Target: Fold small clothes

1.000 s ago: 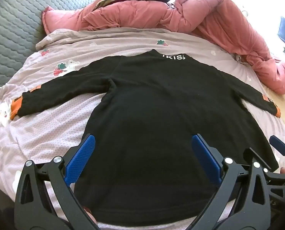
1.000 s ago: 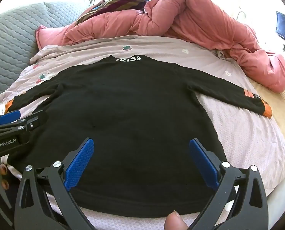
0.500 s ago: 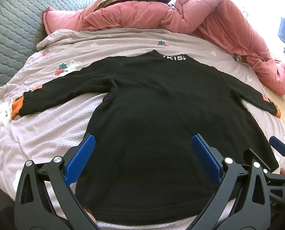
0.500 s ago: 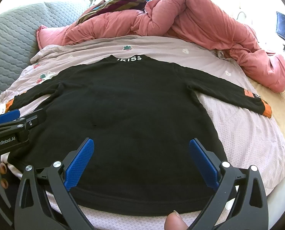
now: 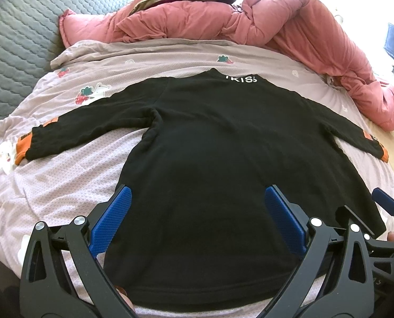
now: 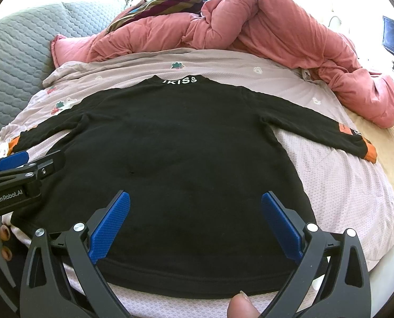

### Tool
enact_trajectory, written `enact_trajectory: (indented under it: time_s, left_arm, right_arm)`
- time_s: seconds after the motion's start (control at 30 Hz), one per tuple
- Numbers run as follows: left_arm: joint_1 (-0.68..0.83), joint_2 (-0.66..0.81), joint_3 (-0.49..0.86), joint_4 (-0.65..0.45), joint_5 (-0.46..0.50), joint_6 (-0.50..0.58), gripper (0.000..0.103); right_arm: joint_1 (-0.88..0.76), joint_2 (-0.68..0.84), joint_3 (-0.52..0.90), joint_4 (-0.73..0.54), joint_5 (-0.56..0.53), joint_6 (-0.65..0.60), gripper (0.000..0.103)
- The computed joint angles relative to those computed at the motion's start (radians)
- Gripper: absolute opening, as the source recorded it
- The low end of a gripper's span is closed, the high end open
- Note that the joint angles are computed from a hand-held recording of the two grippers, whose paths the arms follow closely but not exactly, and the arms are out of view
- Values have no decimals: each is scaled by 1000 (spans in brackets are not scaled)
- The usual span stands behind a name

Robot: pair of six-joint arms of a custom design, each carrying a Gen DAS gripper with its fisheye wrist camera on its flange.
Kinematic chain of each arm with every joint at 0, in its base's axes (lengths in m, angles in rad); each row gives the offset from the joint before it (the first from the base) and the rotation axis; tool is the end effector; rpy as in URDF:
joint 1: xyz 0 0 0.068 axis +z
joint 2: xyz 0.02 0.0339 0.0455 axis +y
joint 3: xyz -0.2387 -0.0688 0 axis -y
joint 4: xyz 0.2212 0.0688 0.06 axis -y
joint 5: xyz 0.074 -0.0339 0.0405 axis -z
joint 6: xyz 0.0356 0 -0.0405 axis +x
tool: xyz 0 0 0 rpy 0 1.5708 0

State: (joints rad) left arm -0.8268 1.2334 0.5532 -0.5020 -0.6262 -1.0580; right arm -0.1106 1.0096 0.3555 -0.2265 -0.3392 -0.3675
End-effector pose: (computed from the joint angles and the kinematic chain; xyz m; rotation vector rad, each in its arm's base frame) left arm 0.1438 -0.1254 0.1511 -0.4314 2.3813 0.0752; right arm 0.1738 -0.0074 0.1457 -0.4519 2.3508 0.1941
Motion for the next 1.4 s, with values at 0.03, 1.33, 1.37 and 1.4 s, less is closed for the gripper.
enact_trajectory:
  time_s: [0.03,1.33,1.37,1.4]
  left_arm:
    - [-1,0,0,-1,-1,-1,95]
    - [117,214,150,105,77,166,95]
    - [120,219,156,108,80,168,95]
    - [127,226,161,116,84,177,95]
  right_arm:
    - [1,1,0,0,0,1,99]
    - [-128,270,161,114,-68,13,99]
    - [-134,287,172,121,-67,18,99]
    - [-141,308,187,126,-67,19,99]
